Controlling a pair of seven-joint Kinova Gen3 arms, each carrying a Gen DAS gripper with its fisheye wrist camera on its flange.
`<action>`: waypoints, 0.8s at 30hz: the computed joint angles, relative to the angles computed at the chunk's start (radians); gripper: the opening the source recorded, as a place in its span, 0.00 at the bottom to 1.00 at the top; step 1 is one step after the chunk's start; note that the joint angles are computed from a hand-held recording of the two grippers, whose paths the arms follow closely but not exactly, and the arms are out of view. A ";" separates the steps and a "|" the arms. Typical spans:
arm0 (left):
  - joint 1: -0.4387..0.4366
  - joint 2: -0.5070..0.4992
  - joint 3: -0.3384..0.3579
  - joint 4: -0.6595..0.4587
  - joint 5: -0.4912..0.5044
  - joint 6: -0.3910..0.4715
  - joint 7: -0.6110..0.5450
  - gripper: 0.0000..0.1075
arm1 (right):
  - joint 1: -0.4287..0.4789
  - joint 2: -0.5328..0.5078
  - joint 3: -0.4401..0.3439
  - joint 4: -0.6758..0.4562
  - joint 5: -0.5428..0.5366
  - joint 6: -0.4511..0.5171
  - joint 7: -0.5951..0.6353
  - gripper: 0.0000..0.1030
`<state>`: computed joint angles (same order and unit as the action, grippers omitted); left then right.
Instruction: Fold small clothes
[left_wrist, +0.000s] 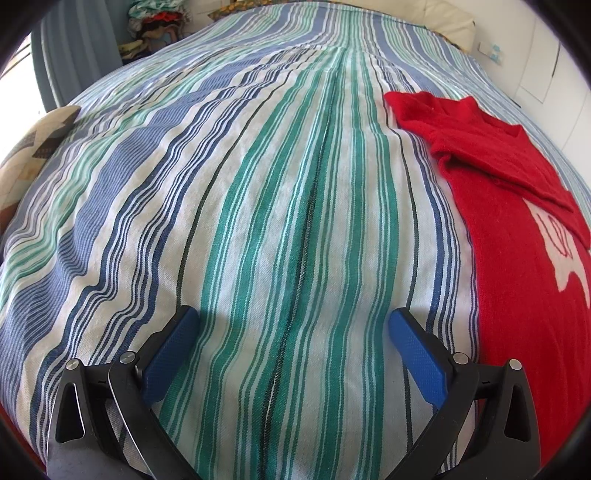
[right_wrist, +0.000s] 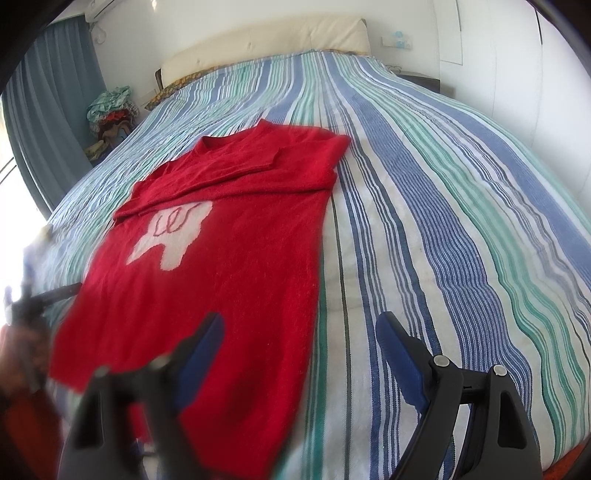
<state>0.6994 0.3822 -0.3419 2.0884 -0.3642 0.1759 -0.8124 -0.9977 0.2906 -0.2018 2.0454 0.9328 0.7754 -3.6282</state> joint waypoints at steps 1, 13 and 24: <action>0.001 0.000 0.000 0.000 0.000 0.001 0.001 0.95 | 0.001 0.000 0.000 0.000 -0.001 -0.001 0.002 0.81; 0.007 0.001 -0.005 -0.002 -0.009 0.001 0.008 0.95 | 0.001 0.002 0.001 -0.002 -0.006 -0.004 0.014 0.81; 0.048 0.010 -0.049 0.004 -0.020 -0.019 0.014 0.95 | 0.005 0.004 0.004 -0.001 -0.014 -0.012 0.027 0.81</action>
